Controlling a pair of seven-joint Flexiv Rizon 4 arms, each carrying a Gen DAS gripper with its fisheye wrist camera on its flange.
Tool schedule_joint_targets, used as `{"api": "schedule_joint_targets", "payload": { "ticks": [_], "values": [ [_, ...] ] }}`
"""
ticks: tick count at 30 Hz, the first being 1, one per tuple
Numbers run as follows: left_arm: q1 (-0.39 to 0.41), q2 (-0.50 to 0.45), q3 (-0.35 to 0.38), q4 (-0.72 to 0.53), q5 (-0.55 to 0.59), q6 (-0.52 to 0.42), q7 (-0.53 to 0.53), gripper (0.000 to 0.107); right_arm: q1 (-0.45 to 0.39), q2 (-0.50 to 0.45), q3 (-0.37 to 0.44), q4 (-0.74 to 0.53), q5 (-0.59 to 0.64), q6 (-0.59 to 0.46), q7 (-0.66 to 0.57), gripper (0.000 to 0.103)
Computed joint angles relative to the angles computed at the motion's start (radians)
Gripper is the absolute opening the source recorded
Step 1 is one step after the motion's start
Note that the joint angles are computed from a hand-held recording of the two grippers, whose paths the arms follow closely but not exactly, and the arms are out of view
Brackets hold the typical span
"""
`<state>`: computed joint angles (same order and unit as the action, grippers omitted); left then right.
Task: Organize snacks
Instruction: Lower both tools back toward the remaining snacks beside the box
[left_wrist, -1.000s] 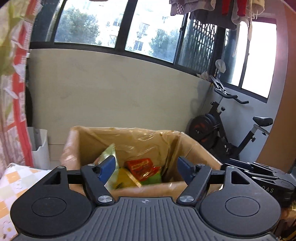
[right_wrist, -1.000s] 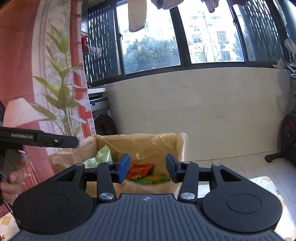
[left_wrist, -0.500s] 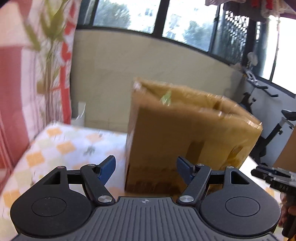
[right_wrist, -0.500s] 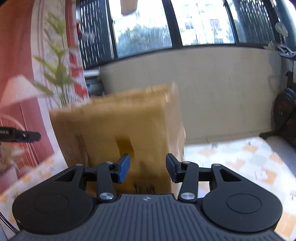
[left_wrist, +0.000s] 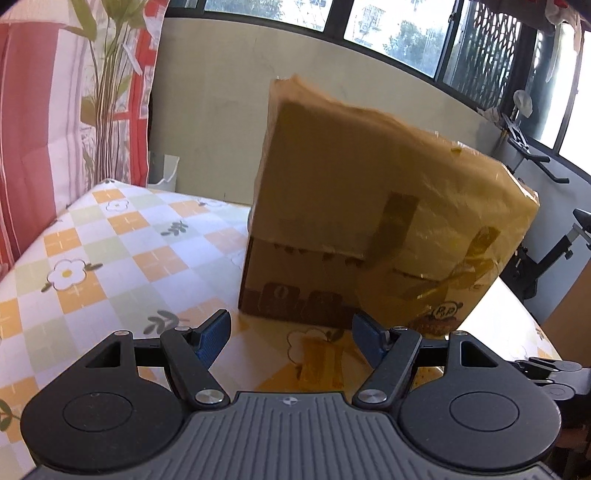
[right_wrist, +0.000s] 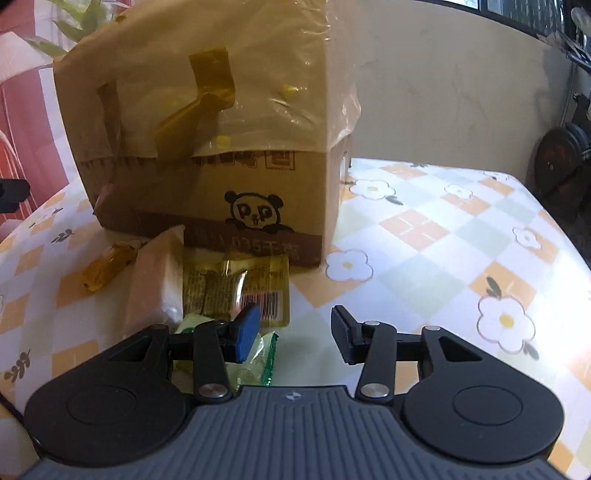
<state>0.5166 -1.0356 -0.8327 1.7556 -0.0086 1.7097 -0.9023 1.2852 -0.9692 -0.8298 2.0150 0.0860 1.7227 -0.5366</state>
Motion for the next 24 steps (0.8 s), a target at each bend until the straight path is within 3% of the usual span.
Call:
{"api": "schedule_joint_targets", "payload": {
  "ticks": [8,11,14,19,24],
  "values": [
    [-0.005,0.005,0.025,0.031,-0.005,-0.007,-0.014,0.074,-0.022,0.094,0.093,0.048,-0.007,0.057,-0.077,0.047],
    [-0.011,0.012,0.039,0.042,-0.002,-0.004,-0.012,0.074,-0.014,0.072,0.092,0.037,0.025,0.116,-0.117,0.048],
    [-0.008,0.012,0.039,0.050,-0.001,-0.003,-0.011,0.074,-0.064,0.075,0.152,-0.002,0.035,0.147,-0.168,0.050],
    [-0.017,0.018,0.054,0.058,-0.001,-0.003,-0.014,0.074,-0.150,0.078,0.249,-0.080,0.002,0.095,-0.253,0.053],
    [-0.025,0.021,0.068,0.059,-0.004,-0.008,-0.014,0.074,-0.139,0.054,0.230,-0.085,0.029,0.102,-0.240,0.042]
  ]
}}
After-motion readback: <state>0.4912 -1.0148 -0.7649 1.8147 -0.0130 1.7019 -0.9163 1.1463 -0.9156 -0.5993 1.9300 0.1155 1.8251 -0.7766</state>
